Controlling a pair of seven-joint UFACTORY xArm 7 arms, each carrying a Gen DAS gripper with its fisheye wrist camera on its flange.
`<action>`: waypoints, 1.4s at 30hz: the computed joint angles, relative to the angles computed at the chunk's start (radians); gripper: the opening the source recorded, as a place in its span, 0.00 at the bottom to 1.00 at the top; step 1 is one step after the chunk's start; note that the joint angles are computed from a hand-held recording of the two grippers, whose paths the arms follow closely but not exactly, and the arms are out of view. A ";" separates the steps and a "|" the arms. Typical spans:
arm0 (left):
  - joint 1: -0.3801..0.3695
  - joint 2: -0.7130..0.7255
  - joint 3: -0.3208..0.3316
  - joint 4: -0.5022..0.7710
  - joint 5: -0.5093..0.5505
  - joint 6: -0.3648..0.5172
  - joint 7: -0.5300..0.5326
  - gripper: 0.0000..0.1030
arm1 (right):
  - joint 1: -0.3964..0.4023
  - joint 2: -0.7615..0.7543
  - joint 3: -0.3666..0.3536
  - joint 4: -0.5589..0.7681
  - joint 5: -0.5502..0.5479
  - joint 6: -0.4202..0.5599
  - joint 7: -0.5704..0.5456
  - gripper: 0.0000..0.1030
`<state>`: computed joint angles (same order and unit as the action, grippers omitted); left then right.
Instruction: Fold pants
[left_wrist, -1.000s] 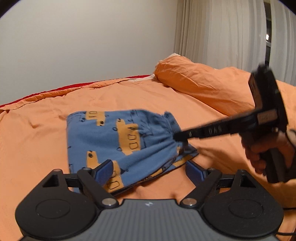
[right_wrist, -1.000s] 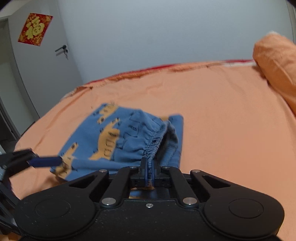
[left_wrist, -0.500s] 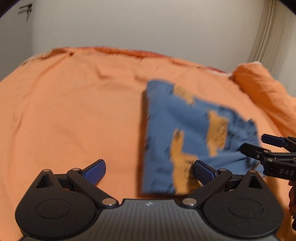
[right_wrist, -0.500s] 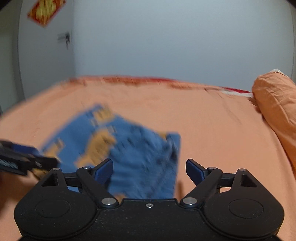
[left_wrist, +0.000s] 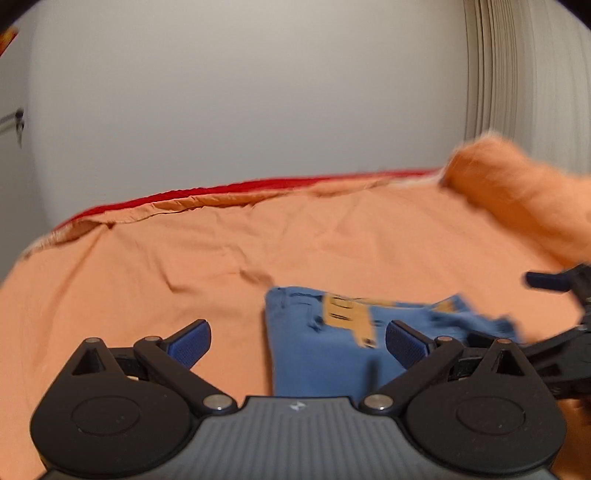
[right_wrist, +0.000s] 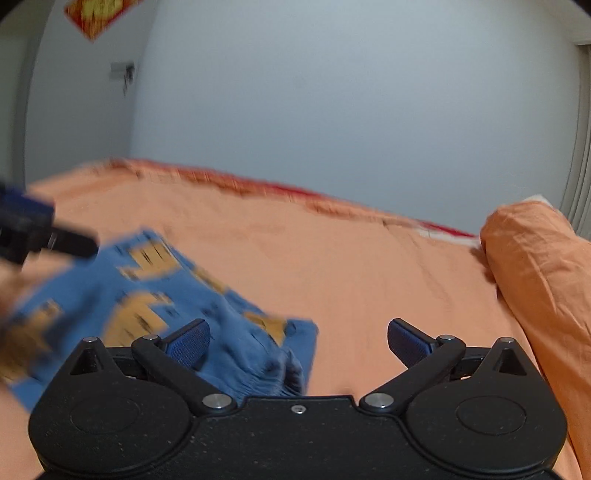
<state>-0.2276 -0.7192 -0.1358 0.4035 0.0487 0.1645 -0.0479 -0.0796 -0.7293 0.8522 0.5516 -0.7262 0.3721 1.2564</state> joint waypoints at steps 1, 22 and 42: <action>0.087 0.071 -0.076 0.034 0.074 -0.006 -0.036 1.00 | -0.018 0.019 0.008 0.001 0.009 0.014 -0.022 0.99; -0.058 -0.545 0.067 -0.239 -0.101 0.508 -0.046 1.00 | 0.364 -0.182 -0.131 -0.154 0.306 0.079 0.034 0.99; -0.006 -0.083 0.058 -0.008 -0.128 0.213 -0.041 1.00 | 0.180 0.068 -0.222 -0.027 0.215 -0.005 -0.091 0.99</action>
